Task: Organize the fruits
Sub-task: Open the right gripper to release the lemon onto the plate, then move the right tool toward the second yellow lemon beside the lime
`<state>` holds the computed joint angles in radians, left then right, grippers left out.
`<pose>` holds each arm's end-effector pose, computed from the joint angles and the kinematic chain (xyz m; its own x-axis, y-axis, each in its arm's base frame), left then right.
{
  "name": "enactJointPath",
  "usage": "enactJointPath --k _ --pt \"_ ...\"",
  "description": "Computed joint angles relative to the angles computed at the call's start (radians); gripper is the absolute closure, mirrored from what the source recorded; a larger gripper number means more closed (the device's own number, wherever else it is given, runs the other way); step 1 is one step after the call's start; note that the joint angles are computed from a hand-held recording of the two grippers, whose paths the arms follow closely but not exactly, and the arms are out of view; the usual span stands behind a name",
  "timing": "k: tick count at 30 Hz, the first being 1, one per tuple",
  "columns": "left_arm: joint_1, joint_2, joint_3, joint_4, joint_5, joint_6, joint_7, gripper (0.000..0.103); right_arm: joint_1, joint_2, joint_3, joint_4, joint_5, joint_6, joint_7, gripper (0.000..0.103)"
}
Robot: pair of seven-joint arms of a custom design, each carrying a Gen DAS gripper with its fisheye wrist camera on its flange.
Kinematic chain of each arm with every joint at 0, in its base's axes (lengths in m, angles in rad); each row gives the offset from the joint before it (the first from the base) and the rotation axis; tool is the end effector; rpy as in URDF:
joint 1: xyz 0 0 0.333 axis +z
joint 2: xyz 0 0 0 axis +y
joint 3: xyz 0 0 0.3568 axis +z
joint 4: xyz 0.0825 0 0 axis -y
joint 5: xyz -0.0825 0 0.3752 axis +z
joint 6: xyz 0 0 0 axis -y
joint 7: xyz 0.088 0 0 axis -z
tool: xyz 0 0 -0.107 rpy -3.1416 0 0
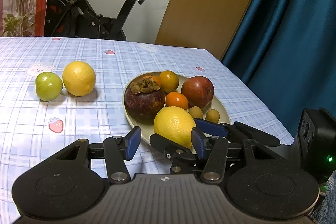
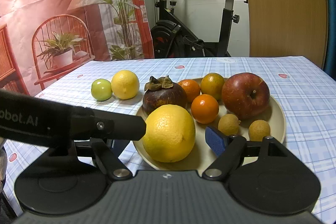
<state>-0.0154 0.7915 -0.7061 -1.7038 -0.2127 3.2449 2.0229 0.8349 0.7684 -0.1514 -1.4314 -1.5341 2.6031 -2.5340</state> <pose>0.6465 -0.3670 0.3436 -0.6168 -0.7382 0.2731 -0.5980 0.2140 -0.7724 0.5650 0.5244 0.3006 -0.0485 -0.9850 -0.1655 -0.4585 0.1692 -0.8725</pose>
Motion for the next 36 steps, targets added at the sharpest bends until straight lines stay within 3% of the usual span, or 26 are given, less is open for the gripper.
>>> enactJointPath --k 9,14,25,29,36 --pt "0.0 -0.011 0.009 -0.001 0.005 0.015 -0.015 0.047 0.001 -0.003 0.003 -0.003 0.013 -0.012 -0.012 0.023" --pt "0.043 -0.011 -0.029 -0.003 0.017 0.048 -0.035 0.047 0.01 -0.009 0.002 -0.001 0.046 -0.03 -0.051 0.023" --pt "0.036 -0.061 0.04 0.035 0.019 0.023 -0.106 0.047 0.017 -0.014 0.012 0.037 0.063 -0.035 -0.127 0.022" --pt "0.069 -0.055 0.01 0.039 0.018 0.022 -0.1 0.047 0.02 -0.003 0.004 0.065 0.084 -0.02 -0.162 0.022" --pt "0.072 -0.061 0.033 0.076 0.002 0.007 -0.102 0.047 0.011 0.05 -0.018 0.174 0.151 0.031 -0.263 0.022"
